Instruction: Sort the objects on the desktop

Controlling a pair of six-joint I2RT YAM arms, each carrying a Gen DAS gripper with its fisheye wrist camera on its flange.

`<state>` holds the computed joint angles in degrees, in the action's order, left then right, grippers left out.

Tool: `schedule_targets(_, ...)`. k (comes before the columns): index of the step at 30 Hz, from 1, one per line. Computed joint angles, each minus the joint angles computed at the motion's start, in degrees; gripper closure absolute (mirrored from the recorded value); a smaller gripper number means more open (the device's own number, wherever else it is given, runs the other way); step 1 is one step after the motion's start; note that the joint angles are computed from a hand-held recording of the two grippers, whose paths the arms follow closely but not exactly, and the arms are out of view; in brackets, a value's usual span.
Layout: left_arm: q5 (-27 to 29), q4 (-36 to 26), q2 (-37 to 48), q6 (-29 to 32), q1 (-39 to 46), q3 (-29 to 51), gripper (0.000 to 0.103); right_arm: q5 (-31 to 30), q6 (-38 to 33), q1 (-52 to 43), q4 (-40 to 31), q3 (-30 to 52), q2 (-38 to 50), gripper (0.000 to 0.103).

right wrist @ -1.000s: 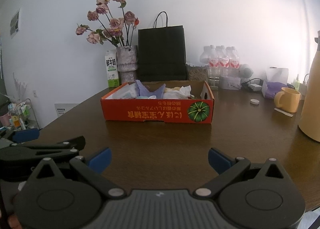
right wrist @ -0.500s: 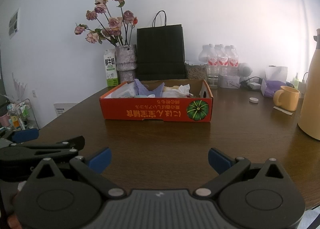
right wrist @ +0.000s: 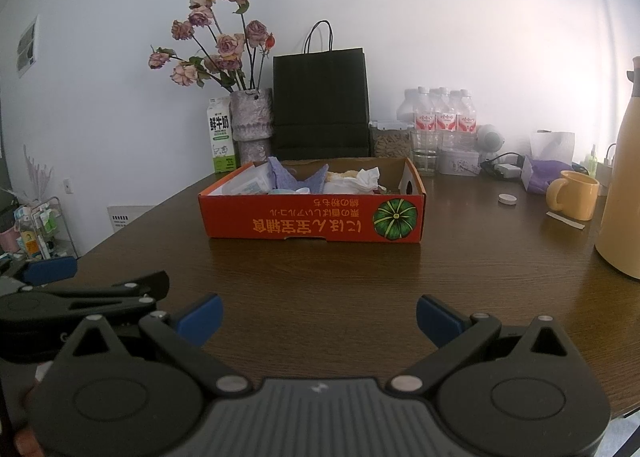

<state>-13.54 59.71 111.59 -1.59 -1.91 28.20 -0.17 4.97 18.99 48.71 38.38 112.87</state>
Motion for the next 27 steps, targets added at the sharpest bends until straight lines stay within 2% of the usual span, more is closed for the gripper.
schedule_targets(27,-0.04,0.92,0.17,0.08,-0.01,-0.37,0.0,-0.04,0.1,-0.09,0.49,-0.54,-0.28,0.0)
